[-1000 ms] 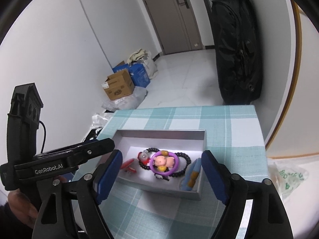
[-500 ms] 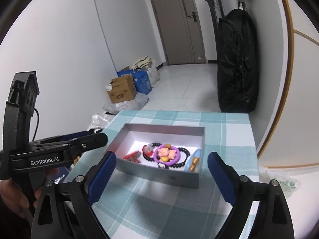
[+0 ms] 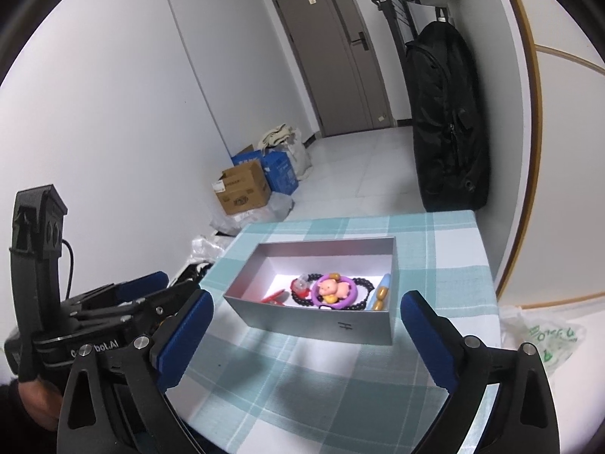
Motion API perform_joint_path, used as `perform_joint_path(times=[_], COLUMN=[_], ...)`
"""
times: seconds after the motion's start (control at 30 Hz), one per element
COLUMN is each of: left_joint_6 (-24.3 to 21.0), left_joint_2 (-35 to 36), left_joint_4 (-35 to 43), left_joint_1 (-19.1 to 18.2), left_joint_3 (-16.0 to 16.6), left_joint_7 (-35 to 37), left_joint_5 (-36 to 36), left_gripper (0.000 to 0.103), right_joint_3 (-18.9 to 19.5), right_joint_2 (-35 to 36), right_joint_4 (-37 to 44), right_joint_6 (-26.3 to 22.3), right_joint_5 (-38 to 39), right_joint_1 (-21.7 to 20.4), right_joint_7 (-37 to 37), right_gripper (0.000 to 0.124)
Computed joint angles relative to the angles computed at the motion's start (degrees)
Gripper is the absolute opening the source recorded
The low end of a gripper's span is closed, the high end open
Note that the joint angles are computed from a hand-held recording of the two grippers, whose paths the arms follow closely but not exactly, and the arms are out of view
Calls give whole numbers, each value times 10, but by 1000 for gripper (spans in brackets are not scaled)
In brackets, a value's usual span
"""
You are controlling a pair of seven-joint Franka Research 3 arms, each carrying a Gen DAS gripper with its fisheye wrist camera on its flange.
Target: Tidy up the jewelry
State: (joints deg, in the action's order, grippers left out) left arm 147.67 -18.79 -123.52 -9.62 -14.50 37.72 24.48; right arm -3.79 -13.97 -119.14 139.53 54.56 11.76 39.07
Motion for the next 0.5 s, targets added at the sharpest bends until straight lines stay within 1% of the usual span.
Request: perform_joint_path(times=[0.07,0.23,0.5], left_joint_6=[-3,7,0], left_joint_2=[-2,-11,-9], left_joint_4=[0,-10,-7], left_joint_1=[4,2,3], left_joint_3=[-6,-5,-5], left_joint_7=[-10,-14,-17], left_joint_5=[13,15,14], left_gripper=[72,72,73], right_joint_3=[0,-2,-1], right_joint_2=[-4,-8,-10], right_joint_4=[-4,-9,-13], right_joint_6=[4,5,10], right_joint_5=[4,8,3], right_joint_1=[1,2,2], right_joint_7=[-2,-8,-8], right_gripper=[102,103,103])
